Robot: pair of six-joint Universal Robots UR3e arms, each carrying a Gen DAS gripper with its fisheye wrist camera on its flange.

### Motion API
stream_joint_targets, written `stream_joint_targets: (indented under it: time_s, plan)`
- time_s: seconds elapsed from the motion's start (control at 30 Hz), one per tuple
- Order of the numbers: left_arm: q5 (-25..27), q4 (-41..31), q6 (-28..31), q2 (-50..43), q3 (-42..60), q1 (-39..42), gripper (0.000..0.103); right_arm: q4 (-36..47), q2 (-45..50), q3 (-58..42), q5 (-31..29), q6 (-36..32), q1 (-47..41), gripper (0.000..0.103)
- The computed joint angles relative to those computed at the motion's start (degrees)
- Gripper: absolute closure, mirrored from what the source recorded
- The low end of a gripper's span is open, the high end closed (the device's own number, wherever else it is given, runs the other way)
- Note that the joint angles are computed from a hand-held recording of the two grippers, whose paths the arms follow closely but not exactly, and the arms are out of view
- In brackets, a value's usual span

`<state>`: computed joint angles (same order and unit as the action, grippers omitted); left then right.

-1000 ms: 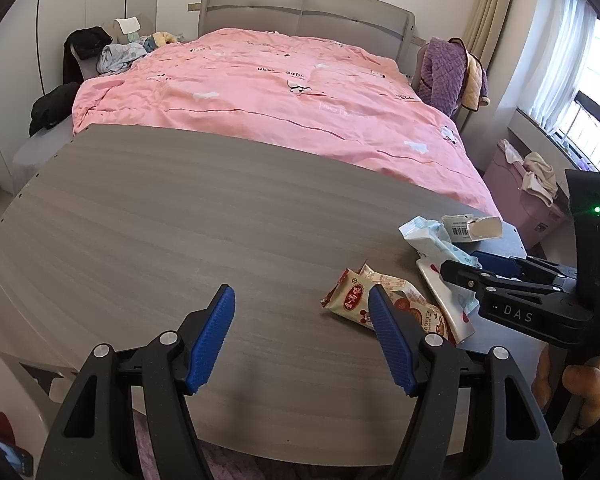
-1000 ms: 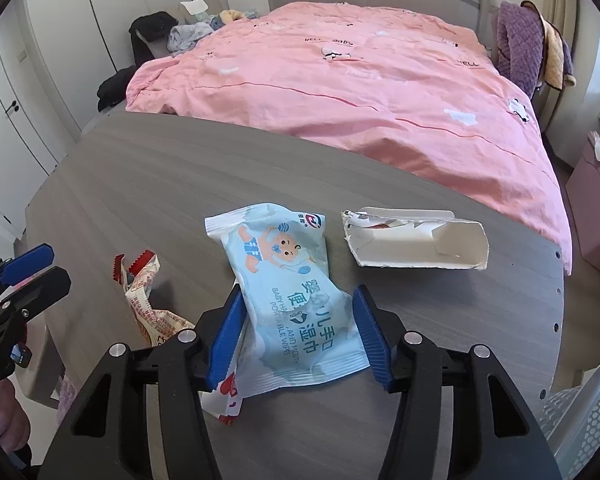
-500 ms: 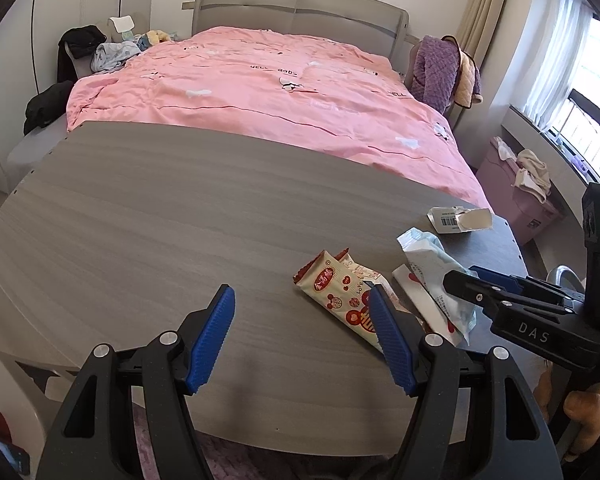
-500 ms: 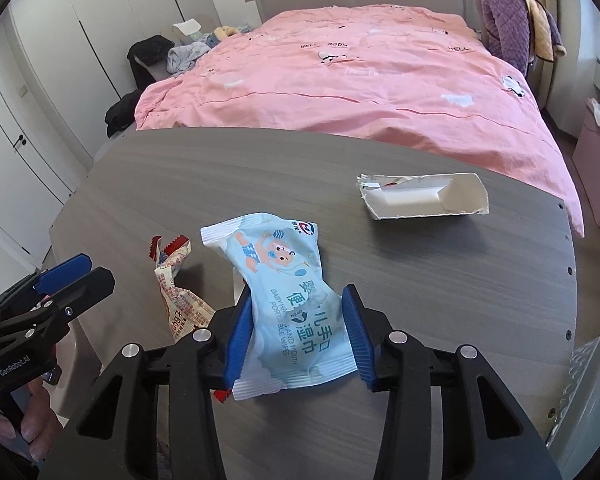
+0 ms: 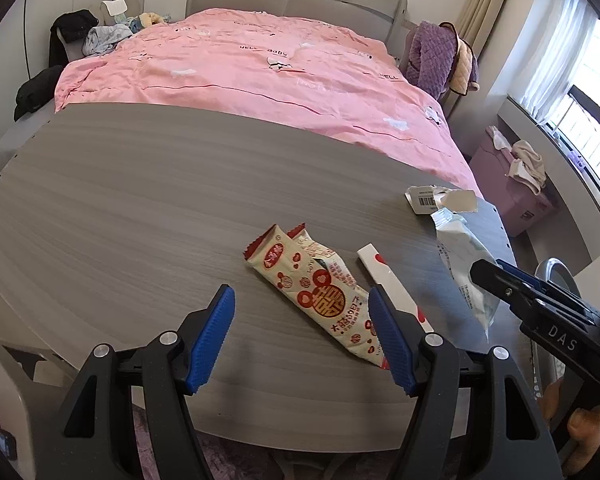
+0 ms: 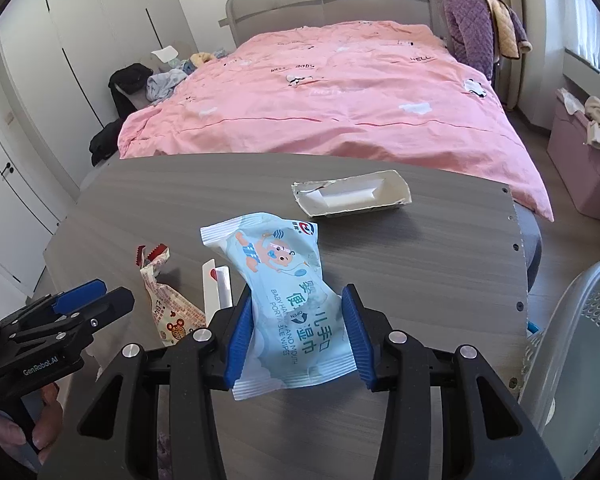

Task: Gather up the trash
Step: 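Grasp the blue wet-wipe packet with the right tool and lift it, then grasp the red snack wrapper with the left tool while the right tool holds the packet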

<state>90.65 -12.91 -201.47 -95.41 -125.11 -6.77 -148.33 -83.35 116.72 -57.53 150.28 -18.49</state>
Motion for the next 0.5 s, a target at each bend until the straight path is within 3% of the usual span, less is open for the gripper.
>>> stream_joint_targets:
  time_s: [0.27, 0.5]
  plan:
    - [4.9, -3.2, -3.7, -8.0, 7.6, -5.0, 0.037, 3.6, -4.2, 3.7, 4.3, -3.1, -6.2, 0.060]
    - [7.8, -4.5, -3.6, -6.7, 6.2, -4.5, 0.037, 5.6, -6.3, 5.6, 6.7, -4.8, -9.4, 0.060]
